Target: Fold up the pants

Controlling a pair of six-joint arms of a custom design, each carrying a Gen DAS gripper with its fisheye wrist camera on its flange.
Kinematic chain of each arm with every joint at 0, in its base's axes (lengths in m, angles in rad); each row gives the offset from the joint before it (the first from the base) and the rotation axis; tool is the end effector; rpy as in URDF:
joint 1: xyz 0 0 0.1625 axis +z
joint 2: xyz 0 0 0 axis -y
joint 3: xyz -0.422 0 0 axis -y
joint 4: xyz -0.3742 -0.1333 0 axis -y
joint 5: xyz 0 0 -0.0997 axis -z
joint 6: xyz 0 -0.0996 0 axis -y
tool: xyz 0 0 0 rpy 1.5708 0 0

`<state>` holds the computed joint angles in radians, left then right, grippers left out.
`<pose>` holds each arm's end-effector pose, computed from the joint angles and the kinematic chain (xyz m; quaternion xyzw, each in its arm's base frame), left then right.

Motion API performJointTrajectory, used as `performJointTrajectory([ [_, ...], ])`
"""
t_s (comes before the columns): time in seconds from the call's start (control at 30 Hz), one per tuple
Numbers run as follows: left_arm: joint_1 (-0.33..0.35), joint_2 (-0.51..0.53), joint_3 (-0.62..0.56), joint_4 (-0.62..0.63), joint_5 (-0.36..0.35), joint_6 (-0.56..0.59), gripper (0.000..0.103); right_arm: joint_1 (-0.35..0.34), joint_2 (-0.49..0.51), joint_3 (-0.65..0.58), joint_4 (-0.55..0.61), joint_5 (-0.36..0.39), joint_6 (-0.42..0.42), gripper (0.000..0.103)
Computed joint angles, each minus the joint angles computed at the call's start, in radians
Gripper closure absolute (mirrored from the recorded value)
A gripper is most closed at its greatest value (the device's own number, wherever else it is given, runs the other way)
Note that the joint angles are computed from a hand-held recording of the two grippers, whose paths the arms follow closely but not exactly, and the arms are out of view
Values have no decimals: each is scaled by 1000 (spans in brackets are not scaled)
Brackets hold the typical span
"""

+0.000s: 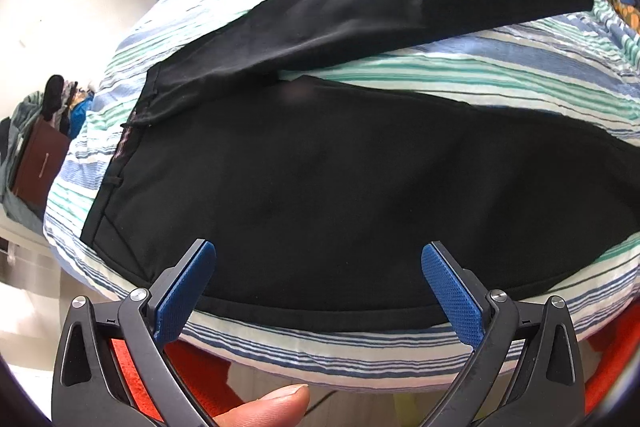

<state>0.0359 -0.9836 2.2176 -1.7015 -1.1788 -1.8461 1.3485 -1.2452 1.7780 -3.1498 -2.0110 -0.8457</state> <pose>-0.3139 -0.1827 0.0302 -0.0286 0.8411 -0.2261 0.4906 -0.0404 -0.5909 0.4134 0.1554 -0.8381 0.3234 0.4109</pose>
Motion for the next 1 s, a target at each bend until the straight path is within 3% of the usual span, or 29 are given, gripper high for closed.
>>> performJointTrajectory([
  [0.1, 28, -36, 6, 33, 39, -7, 0, -8, -4, 37, 3, -34, 9, 29],
  [0.17, 74, -72, -1, 99, 100, -8, 0, -25, -39, 107, 34, 15, 23, 29],
  [0.23, 133, -118, -14, 206, 206, -63, 0, -39, -66, 176, 72, 80, 42, 29],
  [0.37, 340, -208, -25, 306, 431, -181, 0, 3, -48, 255, 237, 212, 158, 29],
  [0.47, 490, -180, -41, 403, 548, -313, 0, 60, 39, 237, 439, 362, 257, 29],
  [0.53, 582, -139, -36, 383, 552, -309, 0, 104, 116, 230, 520, 444, 279, 29],
  [0.6, 632, -148, 46, 210, 562, -246, 0, 151, 200, 212, 565, 475, 280, 29],
  [0.67, 593, -168, 135, 127, 602, -296, 0, 181, 273, 190, 560, 447, 269, 30],
  [0.73, 580, -167, 143, 137, 605, -315, 0, 183, 316, 153, 535, 374, 237, 33],
  [0.83, 566, -157, 153, 139, 606, -335, 0, 117, 320, 67, 460, 274, 205, 40],
  [0.9, 568, -146, 152, 132, 615, -339, 0, 54, 313, -44, 457, 200, 259, 52],
  [0.97, 580, -140, 144, 135, 629, -339, 0, 13, 314, -144, 382, 68, 333, 57],
  [1.0, 581, -136, 142, 137, 631, -342, 0, -3, 308, -177, 339, 12, 370, 54],
])
